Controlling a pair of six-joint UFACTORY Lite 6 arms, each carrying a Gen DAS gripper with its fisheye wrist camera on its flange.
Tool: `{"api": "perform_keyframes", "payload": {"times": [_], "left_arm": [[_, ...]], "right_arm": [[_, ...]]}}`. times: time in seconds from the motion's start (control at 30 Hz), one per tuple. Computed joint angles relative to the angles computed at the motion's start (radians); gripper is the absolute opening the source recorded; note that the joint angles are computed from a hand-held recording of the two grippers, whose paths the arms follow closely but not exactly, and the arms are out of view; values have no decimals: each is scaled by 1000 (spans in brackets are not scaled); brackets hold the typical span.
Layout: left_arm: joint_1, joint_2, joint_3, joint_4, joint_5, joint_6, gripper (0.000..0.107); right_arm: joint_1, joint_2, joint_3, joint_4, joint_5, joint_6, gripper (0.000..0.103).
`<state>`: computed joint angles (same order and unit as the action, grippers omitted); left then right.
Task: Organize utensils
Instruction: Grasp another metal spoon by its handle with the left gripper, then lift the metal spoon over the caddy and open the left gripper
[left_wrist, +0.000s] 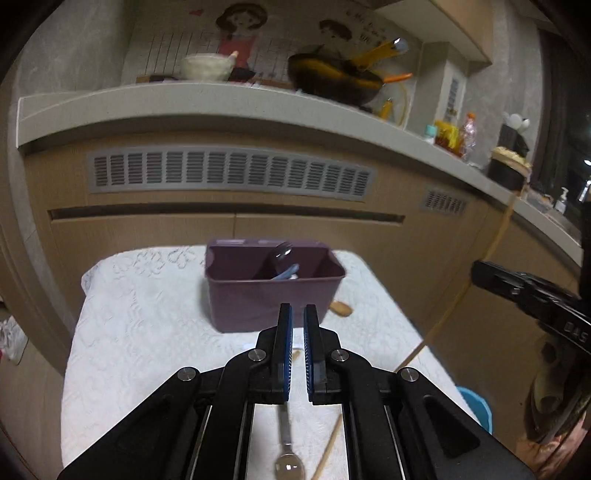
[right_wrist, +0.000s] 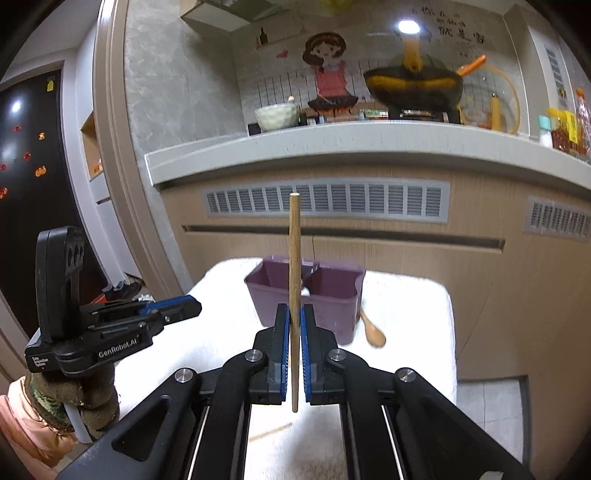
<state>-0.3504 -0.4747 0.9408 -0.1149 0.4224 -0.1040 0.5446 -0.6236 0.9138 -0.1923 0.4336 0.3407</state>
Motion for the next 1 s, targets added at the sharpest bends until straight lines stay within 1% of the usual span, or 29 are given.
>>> {"api": "perform_keyframes", "payload": {"times": [0.07, 0.1, 0.13, 0.17, 0.2, 0.27, 0.33, 0.4, 0.5, 0.53, 0.6, 0.63, 0.67, 0.7, 0.77, 0.83, 0.93, 0.97, 1.0], "left_arm": [[35, 97, 42, -23, 58, 33, 9], [55, 126, 36, -68, 69, 76, 14], [71, 182, 37, -130, 93, 130, 28], [80, 224, 29, -177, 98, 175, 35], [76, 254, 13, -196, 81, 190, 42], [52, 319, -9, -208, 41, 196, 42], [34, 394, -2, -250, 20, 240, 42], [-4, 469, 21, -174, -11, 173, 42], [-54, 569, 84, -56, -13, 65, 40], [-65, 598, 104, -32, -10, 37, 37], [-65, 658, 143, -36, -16, 33, 35], [-71, 671, 160, -1, -18, 5, 30], [-80, 684, 173, 44, -20, -37, 25], [-90, 690, 172, 113, -36, -101, 13], [-95, 678, 151, 163, -63, -142, 12], [-100, 613, 85, 156, -99, -143, 12], [-106, 423, -55, 121, -153, -129, 12], [-114, 354, -94, 145, -163, -161, 12], [-127, 277, -132, 212, -168, -234, 12]], "right_arm": [[5, 19, 0, -6, -3, 1, 6], [6, 23, -8, -10, -6, 5, 6], [4, 35, -19, 2, -11, -3, 6], [0, 43, -28, 21, -18, -16, 6], [-6, 51, -41, 41, -27, -31, 6], [-17, 70, -67, 80, -42, -59, 6], [-28, 81, -86, 116, -49, -93, 6], [-32, 86, -101, 129, -52, -105, 6], [-42, 78, -130, 165, -62, -138, 6], [-46, 75, -139, 179, -66, -151, 6], [-57, 75, -147, 219, -71, -191, 6], [-58, 74, -152, 228, -73, -200, 6], [-59, 72, -155, 232, -74, -203, 6], [-60, 74, -154, 235, -75, -205, 6], [-65, 73, -157, 257, -77, -222, 6], [-64, 61, -163, 247, -74, -209, 6], [-56, 47, -165, 194, -62, -159, 6], [-50, 44, -163, 165, -55, -130, 6], [-47, 45, -159, 152, -51, -117, 6]]}}
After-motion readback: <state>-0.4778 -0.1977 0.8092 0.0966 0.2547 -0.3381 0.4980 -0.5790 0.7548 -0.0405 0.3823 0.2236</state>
